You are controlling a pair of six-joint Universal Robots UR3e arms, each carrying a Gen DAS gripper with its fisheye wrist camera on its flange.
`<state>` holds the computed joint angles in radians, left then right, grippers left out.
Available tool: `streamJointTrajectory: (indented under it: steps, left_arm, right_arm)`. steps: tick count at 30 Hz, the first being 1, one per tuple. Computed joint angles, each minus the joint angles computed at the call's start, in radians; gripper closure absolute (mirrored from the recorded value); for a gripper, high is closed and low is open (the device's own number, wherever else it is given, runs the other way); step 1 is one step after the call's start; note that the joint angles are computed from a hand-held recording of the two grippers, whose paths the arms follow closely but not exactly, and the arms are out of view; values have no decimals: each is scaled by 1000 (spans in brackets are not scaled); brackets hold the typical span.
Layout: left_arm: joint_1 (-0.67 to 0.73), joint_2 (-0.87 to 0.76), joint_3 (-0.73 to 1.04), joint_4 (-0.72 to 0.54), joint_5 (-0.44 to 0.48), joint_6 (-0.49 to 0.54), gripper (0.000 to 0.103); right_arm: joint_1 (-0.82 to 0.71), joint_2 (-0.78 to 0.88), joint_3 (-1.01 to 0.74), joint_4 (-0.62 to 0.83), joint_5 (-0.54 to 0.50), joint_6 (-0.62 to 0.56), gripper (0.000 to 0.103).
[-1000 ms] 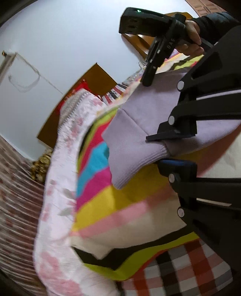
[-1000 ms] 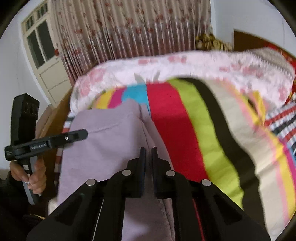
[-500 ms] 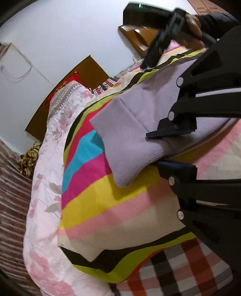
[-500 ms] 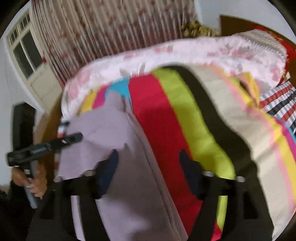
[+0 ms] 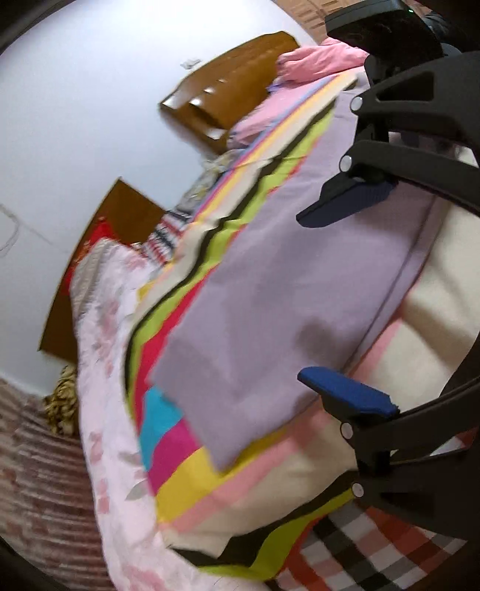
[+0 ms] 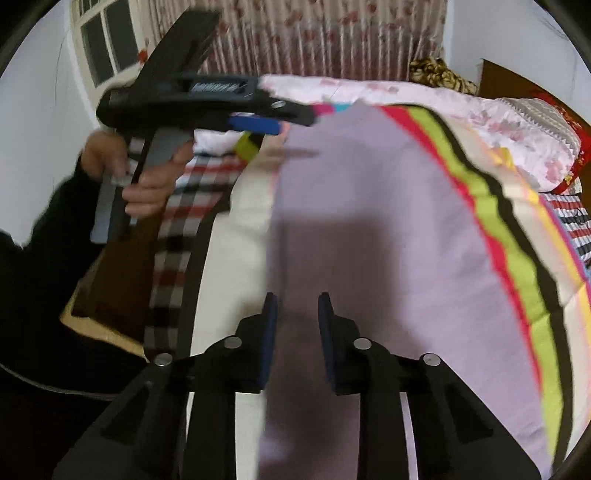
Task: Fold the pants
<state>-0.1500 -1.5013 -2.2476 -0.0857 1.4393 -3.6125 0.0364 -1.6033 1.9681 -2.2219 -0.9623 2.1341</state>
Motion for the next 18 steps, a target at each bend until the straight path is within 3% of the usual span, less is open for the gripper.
streamJointTrajectory:
  steps: [3, 5, 14, 18]
  left_arm:
    - [39, -70, -37, 81, -91, -7, 27]
    - [44, -114, -28, 78, -70, -11, 29]
    - [116, -134, -81, 151, -150, 0, 29]
    - [110, -138, -88, 172, -149, -19, 29]
  right_arm:
    - [58, 58, 7, -133, -33, 73, 80]
    - [85, 107, -16, -174, -49, 97, 81]
    - [56, 105, -19, -130, -17, 125, 85]
    - [111, 128, -27, -209, -69, 159, 85]
